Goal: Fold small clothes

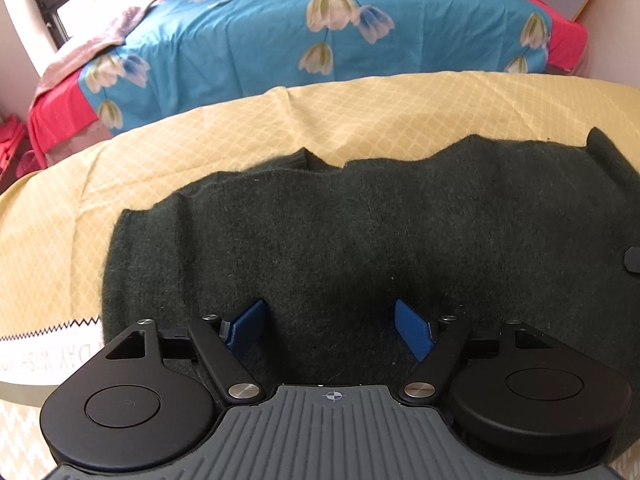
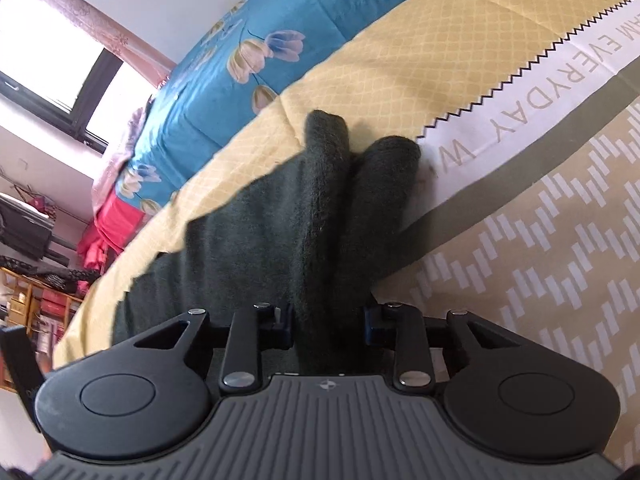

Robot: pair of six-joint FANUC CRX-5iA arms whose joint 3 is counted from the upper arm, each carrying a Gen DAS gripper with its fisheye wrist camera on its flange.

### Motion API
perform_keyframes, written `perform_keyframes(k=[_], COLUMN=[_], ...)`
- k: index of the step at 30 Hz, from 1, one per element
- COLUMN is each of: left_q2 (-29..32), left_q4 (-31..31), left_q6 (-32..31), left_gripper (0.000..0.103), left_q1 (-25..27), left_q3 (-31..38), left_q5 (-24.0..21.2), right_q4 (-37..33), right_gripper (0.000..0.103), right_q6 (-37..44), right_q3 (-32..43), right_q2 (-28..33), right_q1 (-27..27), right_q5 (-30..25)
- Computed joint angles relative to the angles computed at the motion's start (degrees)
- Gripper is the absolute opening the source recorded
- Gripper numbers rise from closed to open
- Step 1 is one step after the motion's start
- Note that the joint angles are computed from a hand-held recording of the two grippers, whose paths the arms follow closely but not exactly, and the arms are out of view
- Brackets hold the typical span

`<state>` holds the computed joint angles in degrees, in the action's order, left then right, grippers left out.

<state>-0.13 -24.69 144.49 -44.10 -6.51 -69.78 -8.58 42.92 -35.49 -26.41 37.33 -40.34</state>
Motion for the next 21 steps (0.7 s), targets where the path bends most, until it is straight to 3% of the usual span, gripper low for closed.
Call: perform_keyframes(k=[5, 7, 9, 11, 16, 21], left_q2=[-0.78, -4.93, -11.03, -15.66, -24.3, -29.72], left_q4=[3.1, 7.04, 6.41, 2.32, -5.02, -4.84], left_q6=[-3.01, -4.27, -1.44, 3.58, 14.63, 21.37], left_gripper=[0.103, 0.103, 0.103, 0.103, 0.103, 0.103], left_q1=[1.91, 4.32, 4.55, 2.84, -1.17, -1.52], left_q3=[-0.31, -2.82, -5.52, -6.14, -7.66, -11.04], left_q5=[0.08, 2.3, 3.81, 1.02, -11.31, -19.24], right_q4=[-1.98, 0.31, 3.24, 8.73, 22.02, 30.81], right_gripper=[0.031, 0.03, 0.03, 0.03, 0.028, 0.028], right_q6=[-2.11, -4.32, -7.15, -12.14, -20.1, -18.43], right_q3=[2.51, 3.45, 4.82, 5.31, 7.45, 11.63], right_q2=[-1.33, -1.37, -0.35, 1.11, 8.62, 19.36], right_q1=[2.19, 5.3, 8.82, 13.12, 23.76, 32.19], right_q5=[1.18, 2.17, 3.14, 4.41, 6.87, 4.8])
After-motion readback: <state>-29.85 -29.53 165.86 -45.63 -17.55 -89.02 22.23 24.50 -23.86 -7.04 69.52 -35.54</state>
